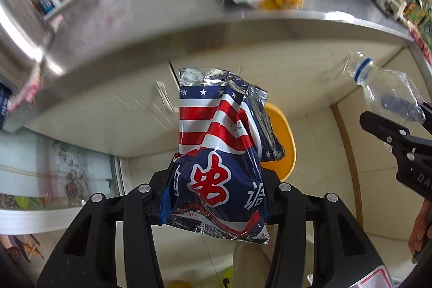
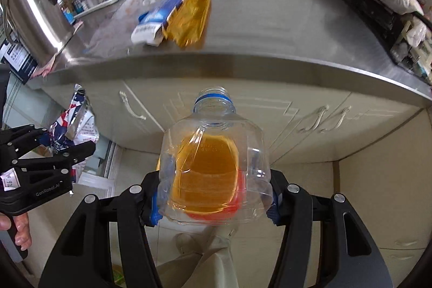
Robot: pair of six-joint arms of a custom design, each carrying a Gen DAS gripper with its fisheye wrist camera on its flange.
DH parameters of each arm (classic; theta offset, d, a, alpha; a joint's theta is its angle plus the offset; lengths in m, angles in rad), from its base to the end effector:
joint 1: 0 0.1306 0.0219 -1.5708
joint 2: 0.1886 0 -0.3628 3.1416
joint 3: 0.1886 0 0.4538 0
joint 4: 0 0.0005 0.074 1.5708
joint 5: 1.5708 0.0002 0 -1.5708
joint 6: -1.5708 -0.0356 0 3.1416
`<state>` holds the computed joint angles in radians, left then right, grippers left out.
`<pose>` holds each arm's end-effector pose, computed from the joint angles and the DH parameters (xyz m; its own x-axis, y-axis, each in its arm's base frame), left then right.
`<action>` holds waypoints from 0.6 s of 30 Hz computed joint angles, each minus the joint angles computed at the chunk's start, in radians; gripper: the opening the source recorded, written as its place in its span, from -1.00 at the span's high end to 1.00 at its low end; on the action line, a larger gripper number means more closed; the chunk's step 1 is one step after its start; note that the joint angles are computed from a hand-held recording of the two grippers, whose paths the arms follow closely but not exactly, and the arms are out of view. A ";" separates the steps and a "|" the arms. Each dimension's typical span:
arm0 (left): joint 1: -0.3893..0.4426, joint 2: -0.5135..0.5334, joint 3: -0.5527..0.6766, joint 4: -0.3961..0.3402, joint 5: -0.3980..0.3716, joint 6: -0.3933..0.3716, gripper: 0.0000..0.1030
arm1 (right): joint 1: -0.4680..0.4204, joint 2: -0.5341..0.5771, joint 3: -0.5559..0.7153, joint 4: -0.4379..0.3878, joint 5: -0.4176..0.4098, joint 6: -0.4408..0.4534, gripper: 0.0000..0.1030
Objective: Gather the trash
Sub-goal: 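Carry the snack bag and bottle down over the yellow bin and release both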
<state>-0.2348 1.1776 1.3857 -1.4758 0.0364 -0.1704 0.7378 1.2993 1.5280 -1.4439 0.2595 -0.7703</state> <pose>0.4126 -0.1006 0.4749 -0.8736 0.3832 -0.3000 0.3970 0.9177 0.0164 0.3553 0.3100 0.4933 -0.9045 0.0873 -0.4174 0.0639 0.9955 0.0698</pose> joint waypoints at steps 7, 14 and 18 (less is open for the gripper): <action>0.015 0.039 -0.139 0.089 0.100 -0.040 0.07 | -0.048 0.004 -0.181 0.165 -0.192 0.075 -0.15; 0.026 0.162 -0.179 0.131 0.147 -0.144 0.07 | -0.122 0.094 -0.253 0.242 -0.365 0.188 -0.15; 0.000 0.234 -0.176 0.128 0.136 -0.207 0.07 | -0.155 0.172 -0.248 0.237 -0.415 0.272 -0.15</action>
